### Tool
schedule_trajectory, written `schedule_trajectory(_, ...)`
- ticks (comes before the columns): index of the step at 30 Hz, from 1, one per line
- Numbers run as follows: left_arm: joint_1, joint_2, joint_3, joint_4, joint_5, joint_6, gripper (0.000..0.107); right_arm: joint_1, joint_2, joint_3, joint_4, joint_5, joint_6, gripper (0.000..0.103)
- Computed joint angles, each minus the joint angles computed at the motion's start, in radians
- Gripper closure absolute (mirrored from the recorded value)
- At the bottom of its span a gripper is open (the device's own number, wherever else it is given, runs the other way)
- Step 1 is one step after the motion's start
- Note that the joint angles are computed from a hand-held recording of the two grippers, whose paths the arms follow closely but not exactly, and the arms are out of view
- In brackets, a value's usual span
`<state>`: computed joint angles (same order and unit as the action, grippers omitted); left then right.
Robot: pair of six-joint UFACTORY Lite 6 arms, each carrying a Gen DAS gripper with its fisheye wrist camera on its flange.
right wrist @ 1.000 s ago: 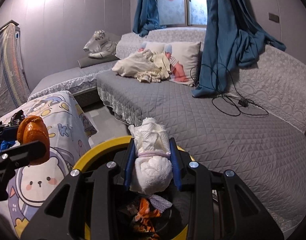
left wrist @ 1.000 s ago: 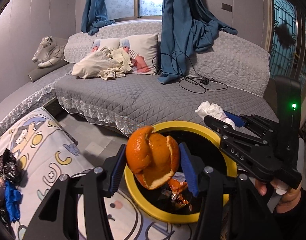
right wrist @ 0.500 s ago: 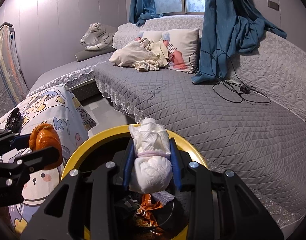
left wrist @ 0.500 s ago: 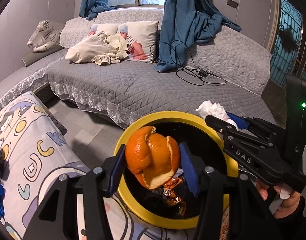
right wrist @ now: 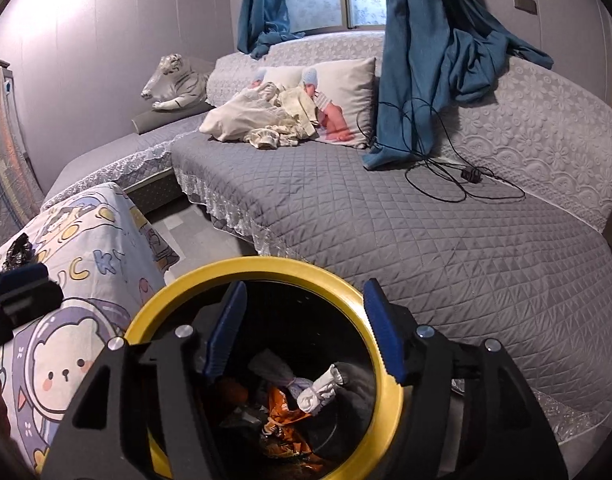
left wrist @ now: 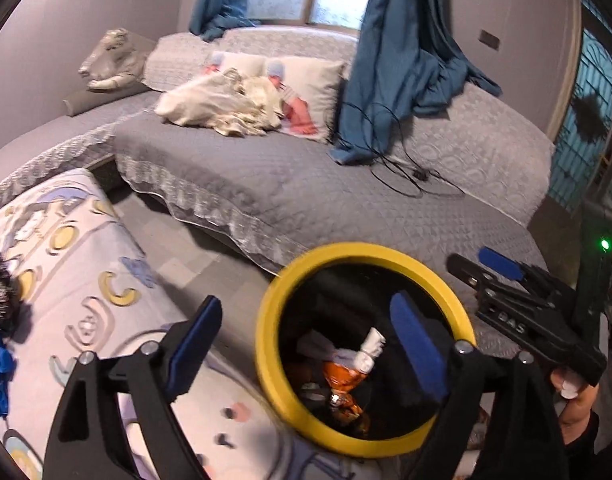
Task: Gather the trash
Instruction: 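Move both tools back over the black bags on the bed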
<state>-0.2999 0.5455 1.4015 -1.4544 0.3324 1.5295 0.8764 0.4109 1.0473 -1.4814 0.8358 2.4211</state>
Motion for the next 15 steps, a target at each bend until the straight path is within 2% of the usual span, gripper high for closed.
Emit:
schedule_trajectory(4,0.077,-0.066,-0.062,-0.082,-0.018,0.109,0.016,0.02,0.037,0.087,-0.036,-0.028,-0.047,0.038)
schedule_trajectory(8,0.185,-0.128,-0.116,-0.114,-0.005,0.165,0.014,0.034,0.134,0.269,-0.028,-0.083,-0.165,0.032)
schedule_trajectory(12,0.306,-0.161,-0.13,-0.076,0.023,0.167,0.012,0.051,0.271,0.517,0.043,-0.135,-0.343,0.03)
schedule_trajectory(15,0.405,-0.165,-0.126,-0.063,0.031,0.19,0.012,0.07,0.427,0.787,0.164,-0.163,-0.558,0.029)
